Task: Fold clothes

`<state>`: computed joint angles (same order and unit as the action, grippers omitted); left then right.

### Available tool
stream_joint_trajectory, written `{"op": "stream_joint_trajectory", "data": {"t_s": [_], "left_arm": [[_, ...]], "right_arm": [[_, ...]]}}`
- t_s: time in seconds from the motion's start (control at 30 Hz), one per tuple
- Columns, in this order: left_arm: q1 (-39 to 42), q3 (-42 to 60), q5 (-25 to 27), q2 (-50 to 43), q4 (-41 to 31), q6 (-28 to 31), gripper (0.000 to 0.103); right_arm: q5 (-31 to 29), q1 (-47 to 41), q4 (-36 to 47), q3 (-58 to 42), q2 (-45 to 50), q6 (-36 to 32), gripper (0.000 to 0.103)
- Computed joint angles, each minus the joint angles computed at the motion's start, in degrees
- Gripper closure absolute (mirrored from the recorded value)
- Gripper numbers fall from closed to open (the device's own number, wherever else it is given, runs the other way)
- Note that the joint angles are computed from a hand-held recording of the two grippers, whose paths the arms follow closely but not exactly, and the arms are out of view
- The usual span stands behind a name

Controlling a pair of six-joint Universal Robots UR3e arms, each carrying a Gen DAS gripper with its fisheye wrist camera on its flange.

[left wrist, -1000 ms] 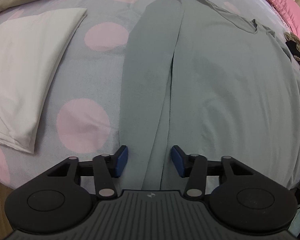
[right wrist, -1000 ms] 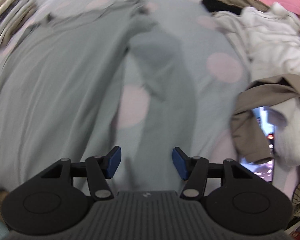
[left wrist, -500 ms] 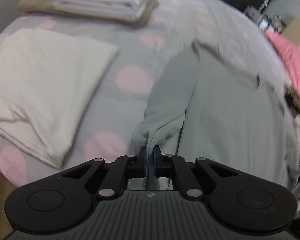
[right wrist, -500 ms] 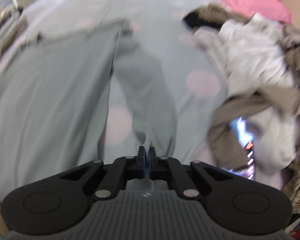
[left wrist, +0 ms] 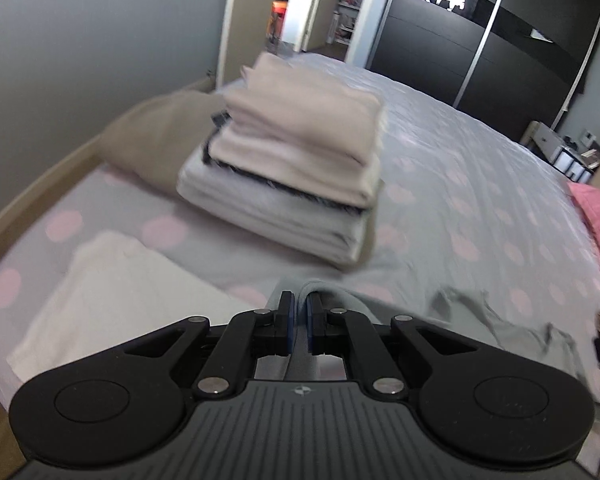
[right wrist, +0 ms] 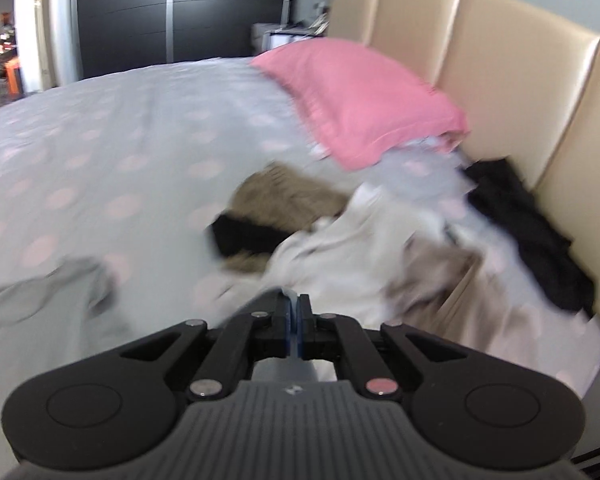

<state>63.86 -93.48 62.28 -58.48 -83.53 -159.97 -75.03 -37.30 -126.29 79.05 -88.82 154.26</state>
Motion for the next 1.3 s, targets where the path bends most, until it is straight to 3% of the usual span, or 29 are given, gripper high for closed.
{"op": "stream_joint_trajectory", "data": {"t_s": [0.1, 0.23, 0.47, 0.63, 0.67, 0.73, 0.8, 0.83, 0.97, 1.17, 1.3], "left_arm": [[-5.4, -0.6, 7.2, -6.4, 9.7, -4.9, 0.099], [-8.9, -2.3, 15.5, -14.0, 17.8, -6.6, 0.099], [-11.8, -4.6, 25.8, -21.4, 23.6, -5.7, 0.099], [-12.2, -6.8, 25.2, -20.9, 23.5, -3.6, 0.095], [-12.2, -7.2, 24.9, -20.0, 23.2, -3.4, 0.089], [-11.7, -7.8, 23.1, -17.6, 21.8, -3.2, 0.075], [-11.1, -8.7, 21.0, -14.5, 20.7, -2.8, 0.063], [-10.9, -9.1, 19.9, -12.8, 20.2, -2.4, 0.062], [-9.8, -9.4, 13.4, -5.1, 12.7, 1.1, 0.062], [-8.1, -11.3, 5.6, 7.7, -5.8, 12.6, 0.062], [-5.8, -12.1, 2.8, 16.3, -24.5, 24.1, 0.062]], "right_arm": [[-6.1, 2.2, -4.3, -7.5, 8.3, 1.6, 0.100], [-13.6, 4.2, -5.4, -16.1, 18.5, 3.3, 0.100], [-20.6, 4.7, -9.9, -18.8, 27.7, 4.3, 0.100], [-15.1, 2.7, -13.9, -12.3, 25.5, 5.7, 0.096], [-14.6, 2.6, -16.2, -9.4, 23.9, 5.7, 0.092], [-13.5, 2.5, -20.7, -3.7, 20.7, 5.6, 0.073], [-11.5, 2.3, -27.8, 4.1, 16.2, 5.1, 0.065], [-9.9, 2.0, -29.6, 7.5, 13.6, 3.9, 0.064], [0.1, -0.2, -28.2, 18.7, 2.6, -1.7, 0.062], [8.0, -1.0, -12.4, 29.2, -11.3, -8.4, 0.062], [11.8, -3.1, 2.3, 36.3, -21.6, -13.2, 0.062]]}}
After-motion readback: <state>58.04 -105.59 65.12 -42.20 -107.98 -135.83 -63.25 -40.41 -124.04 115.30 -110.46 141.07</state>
